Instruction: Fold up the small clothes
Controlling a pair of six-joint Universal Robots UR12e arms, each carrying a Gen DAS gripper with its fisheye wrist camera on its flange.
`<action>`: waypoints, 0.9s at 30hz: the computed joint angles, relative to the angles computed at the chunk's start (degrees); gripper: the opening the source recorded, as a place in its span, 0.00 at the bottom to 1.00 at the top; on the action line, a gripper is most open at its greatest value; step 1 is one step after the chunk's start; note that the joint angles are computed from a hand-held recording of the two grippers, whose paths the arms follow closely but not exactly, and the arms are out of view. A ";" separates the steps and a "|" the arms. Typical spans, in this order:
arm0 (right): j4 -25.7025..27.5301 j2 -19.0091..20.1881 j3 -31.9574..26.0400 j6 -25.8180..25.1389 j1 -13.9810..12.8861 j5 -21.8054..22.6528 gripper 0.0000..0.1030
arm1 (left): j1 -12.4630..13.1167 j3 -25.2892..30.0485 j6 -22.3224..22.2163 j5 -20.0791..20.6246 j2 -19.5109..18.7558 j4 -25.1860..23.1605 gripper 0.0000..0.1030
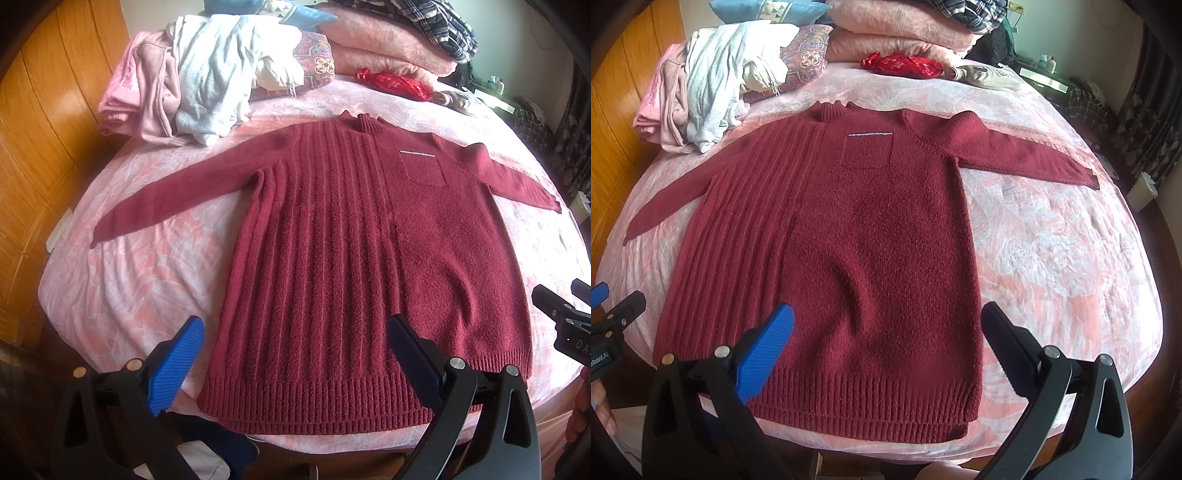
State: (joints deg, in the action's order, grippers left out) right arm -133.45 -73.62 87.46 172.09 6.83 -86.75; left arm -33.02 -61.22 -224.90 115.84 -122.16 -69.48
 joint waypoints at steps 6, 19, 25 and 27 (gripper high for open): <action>-0.09 0.01 0.05 -0.07 0.00 -0.10 0.98 | 0.07 0.00 0.21 -0.40 -0.01 -0.11 0.96; 0.17 0.03 0.08 -0.24 -0.08 0.06 0.98 | 0.05 -0.31 -0.04 -0.29 0.10 0.15 0.96; 0.23 0.01 0.10 -0.31 -0.19 0.15 0.98 | 0.10 -0.43 0.10 -0.17 0.13 0.16 0.96; 0.24 0.02 0.10 -0.34 -0.19 0.06 0.98 | 0.12 -0.39 0.03 -0.25 0.14 0.08 0.96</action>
